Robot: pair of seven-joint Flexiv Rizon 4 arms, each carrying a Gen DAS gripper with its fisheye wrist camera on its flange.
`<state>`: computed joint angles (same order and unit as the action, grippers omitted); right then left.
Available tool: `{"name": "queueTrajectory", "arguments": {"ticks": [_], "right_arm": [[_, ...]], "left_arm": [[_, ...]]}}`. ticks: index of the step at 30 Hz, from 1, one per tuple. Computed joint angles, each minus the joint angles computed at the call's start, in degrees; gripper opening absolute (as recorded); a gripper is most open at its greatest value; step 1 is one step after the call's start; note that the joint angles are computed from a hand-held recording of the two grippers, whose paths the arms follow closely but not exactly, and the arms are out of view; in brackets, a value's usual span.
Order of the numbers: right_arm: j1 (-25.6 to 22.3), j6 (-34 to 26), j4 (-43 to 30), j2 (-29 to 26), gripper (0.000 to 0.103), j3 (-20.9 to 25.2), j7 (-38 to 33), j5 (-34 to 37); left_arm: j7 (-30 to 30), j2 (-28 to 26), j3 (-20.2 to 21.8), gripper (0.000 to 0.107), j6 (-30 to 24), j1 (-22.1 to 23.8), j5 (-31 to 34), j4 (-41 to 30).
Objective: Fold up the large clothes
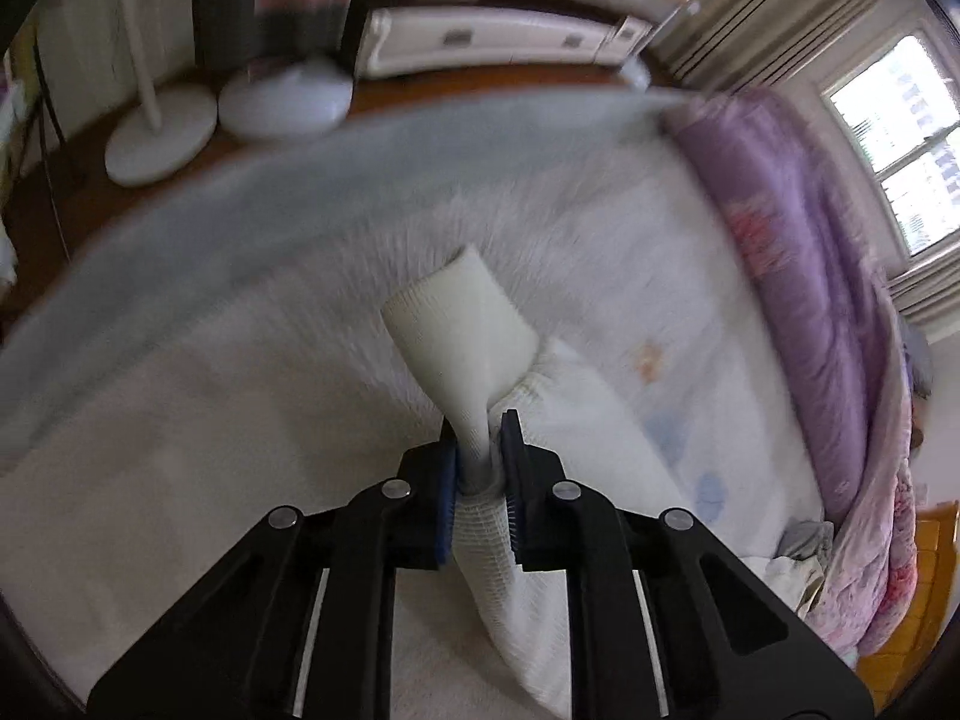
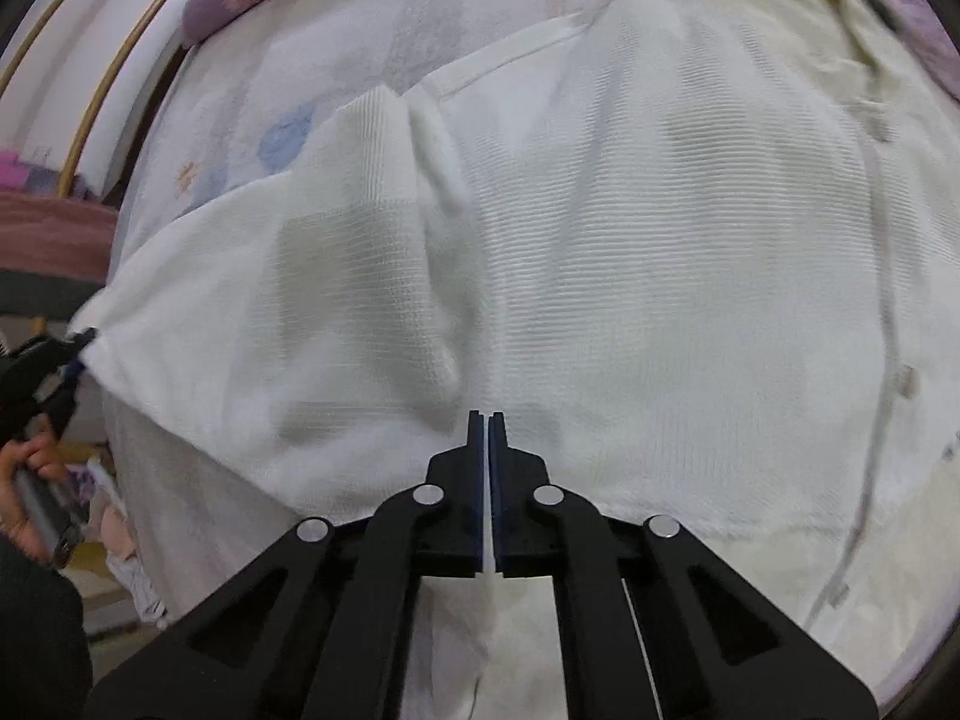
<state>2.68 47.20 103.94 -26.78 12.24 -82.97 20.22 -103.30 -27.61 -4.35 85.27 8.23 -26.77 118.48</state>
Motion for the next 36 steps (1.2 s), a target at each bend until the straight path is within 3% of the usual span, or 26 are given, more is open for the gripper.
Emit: {"name": "queueTrajectory", "arguments": {"ticks": [3,5,6,10,15,18,24,27,34,36], "right_arm": [[-0.5,-2.3,-2.1,-3.6,0.000,0.2,-0.4,0.9],[-1.5,-3.2,-3.7,-5.2,0.000,0.5,-0.1,2.5],[-2.0,-4.4,-4.7,-5.9,0.000,0.7,-0.2,2.8],[-5.1,-8.6,-7.6,-6.8,0.000,2.2,-5.2,5.2],[-12.0,-9.4,-6.3,-1.9,0.003,2.5,-14.5,14.6],[-16.2,-11.1,-4.3,2.3,0.003,-0.5,-19.1,17.6],[-22.6,-10.6,-1.4,7.1,0.005,-10.4,-24.7,11.8],[-27.5,-9.3,-3.5,6.2,0.005,-14.9,-26.5,9.2],[-37.9,-6.6,-8.4,2.4,0.005,-19.0,-25.9,6.4],[-40.5,-7.1,-9.7,1.9,0.005,-19.5,-25.2,5.9]], "left_arm": [[0.8,7.2,-2.9,0.012,4.2,1.6,-1.7,5.4],[0.8,11.2,-2.7,0.011,4.5,0.4,-1.5,7.4],[1.8,13.3,-2.4,0.011,5.0,-1.3,-2.2,8.0],[-6.9,15.2,7.6,0.010,3.0,-13.7,10.8,2.0],[-12.6,12.5,7.7,0.010,0.9,-22.2,19.6,-8.2],[-17.0,6.8,9.6,0.010,-1.8,-30.1,27.0,-18.4],[-19.4,-8.0,5.9,0.010,-6.0,-38.9,27.3,-36.3],[-20.6,-15.3,6.3,0.010,-10.2,-43.2,26.8,-45.2],[-17.6,-34.7,2.9,0.010,-29.2,-48.2,26.4,-70.0],[-16.7,-39.6,3.9,0.010,-36.0,-50.0,25.5,-77.4]]}}
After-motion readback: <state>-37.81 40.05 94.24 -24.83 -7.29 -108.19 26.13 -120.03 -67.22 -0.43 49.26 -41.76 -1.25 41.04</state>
